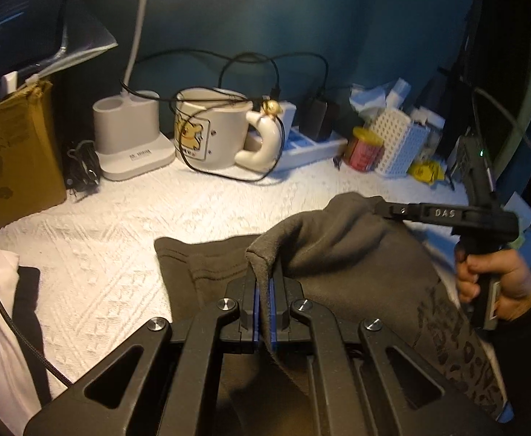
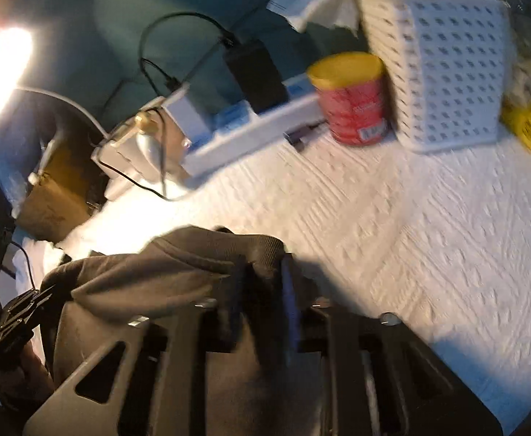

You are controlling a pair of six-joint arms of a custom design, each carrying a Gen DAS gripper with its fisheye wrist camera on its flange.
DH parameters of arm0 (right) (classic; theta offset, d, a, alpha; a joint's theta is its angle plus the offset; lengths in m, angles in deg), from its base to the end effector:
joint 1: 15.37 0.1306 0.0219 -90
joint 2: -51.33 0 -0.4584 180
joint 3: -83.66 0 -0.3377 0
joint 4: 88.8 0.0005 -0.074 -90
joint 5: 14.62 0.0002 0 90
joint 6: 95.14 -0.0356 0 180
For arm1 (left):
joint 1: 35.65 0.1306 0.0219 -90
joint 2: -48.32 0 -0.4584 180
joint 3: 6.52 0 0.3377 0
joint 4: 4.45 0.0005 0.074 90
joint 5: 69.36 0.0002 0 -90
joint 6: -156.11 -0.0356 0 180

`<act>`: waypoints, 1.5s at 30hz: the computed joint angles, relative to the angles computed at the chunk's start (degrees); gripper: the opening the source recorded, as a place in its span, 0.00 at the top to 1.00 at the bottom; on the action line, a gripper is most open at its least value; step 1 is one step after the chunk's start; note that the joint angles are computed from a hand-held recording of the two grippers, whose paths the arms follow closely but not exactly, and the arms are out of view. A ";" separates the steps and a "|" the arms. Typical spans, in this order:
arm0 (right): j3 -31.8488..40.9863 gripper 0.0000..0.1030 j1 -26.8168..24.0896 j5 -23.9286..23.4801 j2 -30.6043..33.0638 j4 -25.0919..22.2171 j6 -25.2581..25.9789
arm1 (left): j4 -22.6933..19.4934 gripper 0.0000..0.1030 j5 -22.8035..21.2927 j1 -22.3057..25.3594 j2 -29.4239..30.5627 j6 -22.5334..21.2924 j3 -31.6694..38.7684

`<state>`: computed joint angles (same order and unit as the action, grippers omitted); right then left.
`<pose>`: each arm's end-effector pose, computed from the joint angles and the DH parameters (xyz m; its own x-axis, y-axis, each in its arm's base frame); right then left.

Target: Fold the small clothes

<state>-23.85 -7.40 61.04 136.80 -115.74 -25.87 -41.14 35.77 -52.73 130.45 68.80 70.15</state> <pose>0.3928 0.0634 0.4419 -0.7085 0.2471 -0.6610 -0.0766 0.9042 0.4201 0.3561 -0.1196 0.4797 -0.6628 0.1562 -0.7324 0.4379 0.8742 -0.2098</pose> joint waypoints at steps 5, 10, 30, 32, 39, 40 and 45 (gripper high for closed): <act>1.99 0.84 0.94 1.49 1.08 0.02 2.26 | -1.29 0.97 -1.21 1.76 0.89 0.11 0.75; 3.08 0.81 2.12 4.73 2.10 -3.06 4.24 | -6.83 0.95 -1.70 2.25 3.22 0.37 1.76; -1.19 0.70 7.90 11.02 -7.16 -9.11 4.10 | -12.14 0.85 -0.59 1.69 -4.95 3.17 0.05; -1.74 0.70 8.89 11.61 -8.11 -9.47 3.62 | -12.07 0.64 -0.83 1.04 -5.99 3.87 -0.47; -4.52 0.70 12.12 13.62 -12.28 -11.09 1.54 | -13.20 0.59 -0.83 -2.50 -9.65 4.97 -1.99; -4.97 0.70 12.45 13.85 -12.99 -11.37 1.27 | -13.60 0.59 -0.70 -3.07 -10.10 5.21 -2.28; -6.71 0.70 14.08 15.24 -16.05 -12.62 -0.17 | -15.25 0.59 -1.85 -6.59 -12.49 6.90 -4.13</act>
